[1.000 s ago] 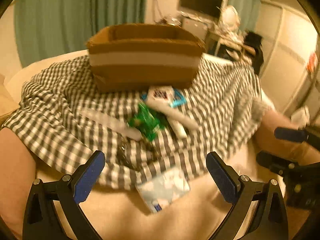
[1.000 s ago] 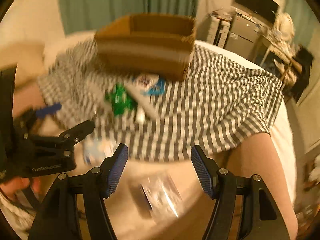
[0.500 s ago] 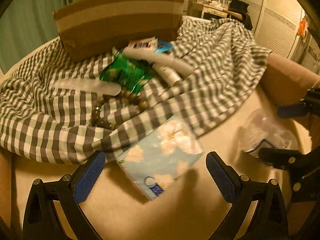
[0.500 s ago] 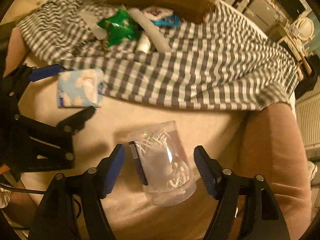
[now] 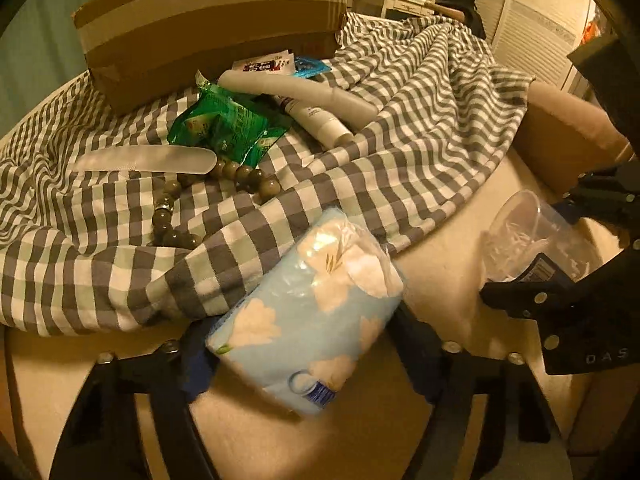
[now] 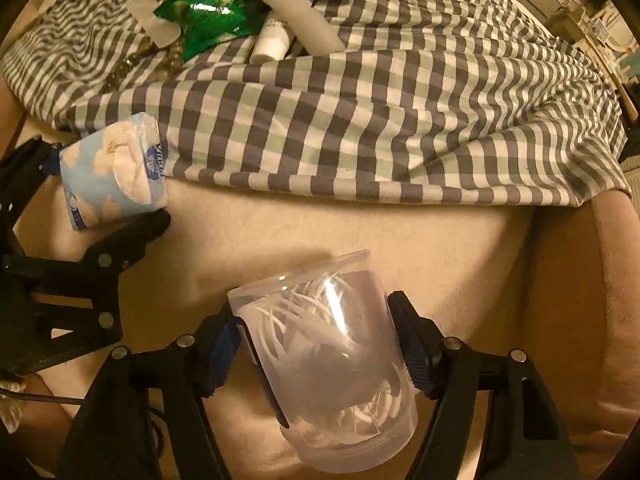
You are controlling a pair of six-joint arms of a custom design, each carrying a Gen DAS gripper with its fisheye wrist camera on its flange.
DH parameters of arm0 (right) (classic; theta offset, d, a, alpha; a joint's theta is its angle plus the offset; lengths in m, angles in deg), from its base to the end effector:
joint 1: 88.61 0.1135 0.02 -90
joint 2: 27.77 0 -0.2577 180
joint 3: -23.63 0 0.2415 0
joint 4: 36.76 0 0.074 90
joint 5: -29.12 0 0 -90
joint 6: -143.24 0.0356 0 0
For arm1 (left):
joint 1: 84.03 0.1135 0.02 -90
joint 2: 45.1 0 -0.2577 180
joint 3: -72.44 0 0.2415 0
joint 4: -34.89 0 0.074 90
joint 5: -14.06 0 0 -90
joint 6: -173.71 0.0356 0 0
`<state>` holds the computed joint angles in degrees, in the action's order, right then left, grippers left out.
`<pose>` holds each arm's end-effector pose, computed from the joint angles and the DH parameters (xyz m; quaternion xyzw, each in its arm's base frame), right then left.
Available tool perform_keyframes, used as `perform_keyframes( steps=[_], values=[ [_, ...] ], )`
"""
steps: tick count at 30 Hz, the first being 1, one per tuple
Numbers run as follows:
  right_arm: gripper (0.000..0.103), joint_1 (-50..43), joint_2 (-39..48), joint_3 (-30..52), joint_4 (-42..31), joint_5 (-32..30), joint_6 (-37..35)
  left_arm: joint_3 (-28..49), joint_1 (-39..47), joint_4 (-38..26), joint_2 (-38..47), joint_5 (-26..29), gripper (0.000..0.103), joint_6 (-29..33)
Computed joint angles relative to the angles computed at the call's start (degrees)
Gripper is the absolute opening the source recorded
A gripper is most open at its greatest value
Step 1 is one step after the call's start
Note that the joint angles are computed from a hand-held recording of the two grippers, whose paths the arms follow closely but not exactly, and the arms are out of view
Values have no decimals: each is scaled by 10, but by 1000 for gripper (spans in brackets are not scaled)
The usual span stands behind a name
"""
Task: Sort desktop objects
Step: 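Grasp the blue floral tissue pack with left tool while right tool grasps the clear fork cup, then carry tissue pack and fork cup into the cardboard box and open both tools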
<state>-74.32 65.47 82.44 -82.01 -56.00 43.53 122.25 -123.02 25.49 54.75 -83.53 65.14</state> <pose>0.2463 0.0596 0.1265 -0.2031 0.9741 -0.0388 0.0915 0.2165 -0.1692 0.0882 0.1534 0.9504 -0.0706 0.2612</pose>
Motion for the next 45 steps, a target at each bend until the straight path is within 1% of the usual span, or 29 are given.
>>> perform_keyframes(
  steps=[3,6,12,13,18,19,21,23,25,29,32,38,45],
  values=[
    [68,2,-39,-15,3,-8,-3,-9,2,1,-14,3,67,-7],
    [67,4,-71,-23,-2,-8,0,-16,-1,-1,-34,-2,65,-11],
    [66,17,-120,-21,-32,-9,3,-43,-12,6,-104,-20,65,-16],
    [66,24,-125,-27,-26,-6,9,-42,-13,3,-112,-25,65,-15],
    [63,34,-169,8,-54,1,17,-46,-5,-9,-168,-38,65,-23],
    [63,48,-166,21,-56,10,30,-44,2,-14,-178,-33,65,-24],
    [63,49,-190,28,-62,17,31,-42,17,-11,-194,-30,65,-27],
    [63,31,-188,41,-53,0,19,-37,33,-14,-205,-18,65,-27],
    [63,20,-189,54,-46,-15,15,-29,43,-19,-214,-23,65,-22],
    [63,26,-179,87,-55,-16,8,-14,66,-33,-230,-23,65,-8],
    [63,27,-167,113,-61,-21,6,5,92,-42,-232,-7,65,1],
    [63,29,-145,166,-69,-26,-2,62,125,-61,-222,-4,65,39],
    [63,30,-99,252,-81,-31,-14,137,154,-72,-191,-6,65,89]
  ],
)
